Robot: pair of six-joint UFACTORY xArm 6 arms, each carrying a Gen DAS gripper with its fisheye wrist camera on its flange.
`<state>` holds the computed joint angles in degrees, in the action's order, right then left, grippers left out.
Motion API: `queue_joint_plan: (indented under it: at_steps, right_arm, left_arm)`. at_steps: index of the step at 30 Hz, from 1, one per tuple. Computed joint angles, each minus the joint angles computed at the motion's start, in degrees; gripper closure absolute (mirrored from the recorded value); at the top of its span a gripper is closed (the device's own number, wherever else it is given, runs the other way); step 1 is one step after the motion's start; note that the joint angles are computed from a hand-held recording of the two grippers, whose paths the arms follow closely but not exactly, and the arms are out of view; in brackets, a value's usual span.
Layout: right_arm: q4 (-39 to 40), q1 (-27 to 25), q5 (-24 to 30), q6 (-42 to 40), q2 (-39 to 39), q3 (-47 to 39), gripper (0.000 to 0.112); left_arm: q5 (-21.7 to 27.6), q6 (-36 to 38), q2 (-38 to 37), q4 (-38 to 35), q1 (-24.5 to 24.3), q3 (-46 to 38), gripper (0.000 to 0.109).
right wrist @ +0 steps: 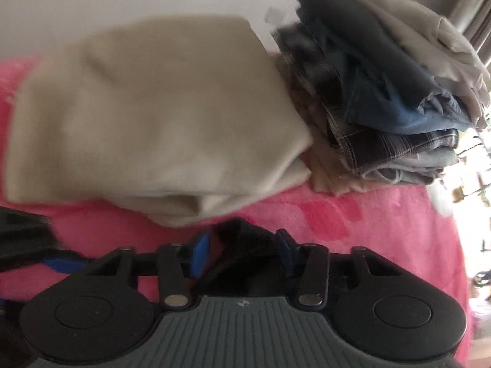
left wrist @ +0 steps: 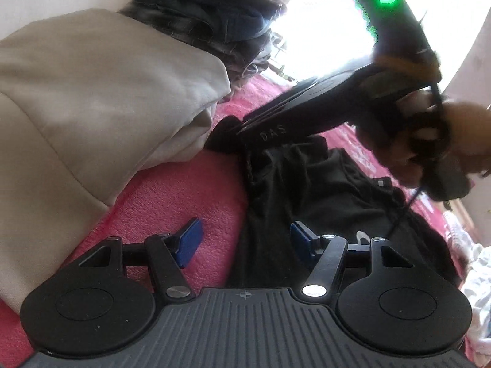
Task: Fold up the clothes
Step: 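Lay the folded hem onto the T-shirt and open both tools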
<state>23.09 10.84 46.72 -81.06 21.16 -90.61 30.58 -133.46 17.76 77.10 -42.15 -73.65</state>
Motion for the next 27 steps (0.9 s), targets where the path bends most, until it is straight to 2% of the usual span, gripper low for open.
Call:
queue_joint_plan:
  at_steps: [1, 5, 9, 13, 16, 19, 22, 27]
  right_arm:
    - [0.05, -0.21, 0.32, 2.64, 0.92, -1.31, 0.109]
    - [15.74, -6.5, 3.61, 9.42, -2.8, 0.13, 0.109]
    - [30.21, -16.19, 4.13, 20.16, -11.51, 10.92, 0.109]
    - [35.25, -23.94, 3.21, 34.39, -15.27, 20.34, 0.106]
    - [30.96, -25.69, 0.23, 39.05, -16.62, 24.33, 0.104]
    - [25.64, -23.78, -6.48, 32.45, -20.71, 28.18, 0.096]
    - [23.5, -21.12, -13.58, 25.1, -24.53, 31.22, 0.086]
    - [26.94, -17.0, -15.5, 10.11, -26.92, 32.07, 0.083]
  left_arm:
    - [-0.55, -0.98, -0.07, 0.99, 0.25, 0.15, 0.045]
    - [-2.89, -6.52, -0.8, 6.93, 1.19, 1.3, 0.045]
    - [-8.92, -21.87, -1.56, 23.33, 3.14, 2.45, 0.045]
    - [-10.22, -27.13, -1.53, 29.45, 3.26, 1.95, 0.045]
    - [-10.64, -25.21, -1.03, 28.56, 3.09, 1.18, 0.045]
    - [-10.1, -15.41, 0.44, 21.61, 2.71, -0.23, 0.045]
    - [-8.66, -7.26, 1.81, 15.8, 2.07, -1.33, 0.045]
    - [-5.15, 0.71, 2.27, 11.23, 0.3, -1.54, 0.045]
